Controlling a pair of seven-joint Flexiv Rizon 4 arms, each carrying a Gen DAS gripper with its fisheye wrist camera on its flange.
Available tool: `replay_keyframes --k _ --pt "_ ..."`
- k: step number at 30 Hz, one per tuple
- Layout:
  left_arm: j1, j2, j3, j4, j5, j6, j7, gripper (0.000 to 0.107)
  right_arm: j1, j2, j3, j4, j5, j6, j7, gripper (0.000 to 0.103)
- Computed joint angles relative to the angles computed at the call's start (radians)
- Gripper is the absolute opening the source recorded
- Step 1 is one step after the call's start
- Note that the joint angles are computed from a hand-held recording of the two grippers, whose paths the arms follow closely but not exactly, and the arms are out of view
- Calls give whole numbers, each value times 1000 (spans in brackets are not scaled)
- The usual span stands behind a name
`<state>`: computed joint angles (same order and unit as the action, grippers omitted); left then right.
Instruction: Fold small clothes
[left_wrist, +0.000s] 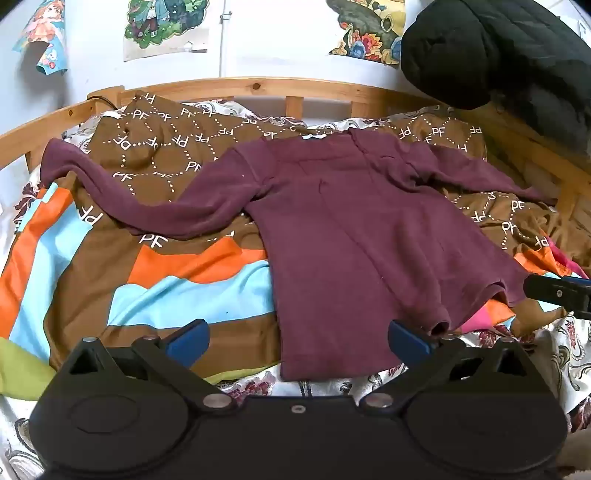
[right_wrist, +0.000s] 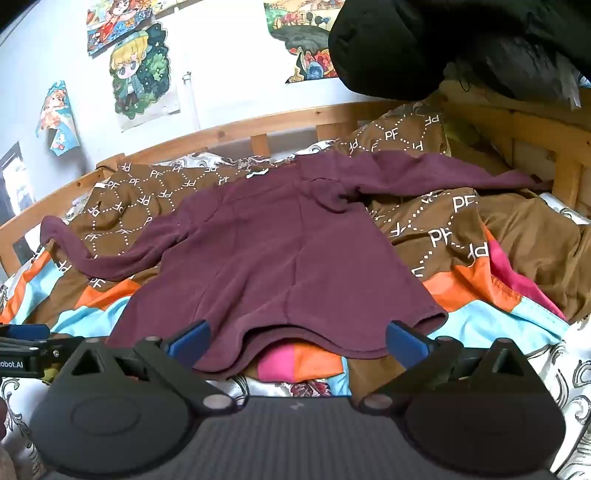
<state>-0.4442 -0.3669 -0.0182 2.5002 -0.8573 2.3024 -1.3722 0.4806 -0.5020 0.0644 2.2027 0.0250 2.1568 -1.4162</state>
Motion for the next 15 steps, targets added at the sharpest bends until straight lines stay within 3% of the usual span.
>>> replay_keyframes --k 15 --pt "-3 3 2 0 -4 -8 6 102 17 -2 -7 -4 21 6 -16 103"
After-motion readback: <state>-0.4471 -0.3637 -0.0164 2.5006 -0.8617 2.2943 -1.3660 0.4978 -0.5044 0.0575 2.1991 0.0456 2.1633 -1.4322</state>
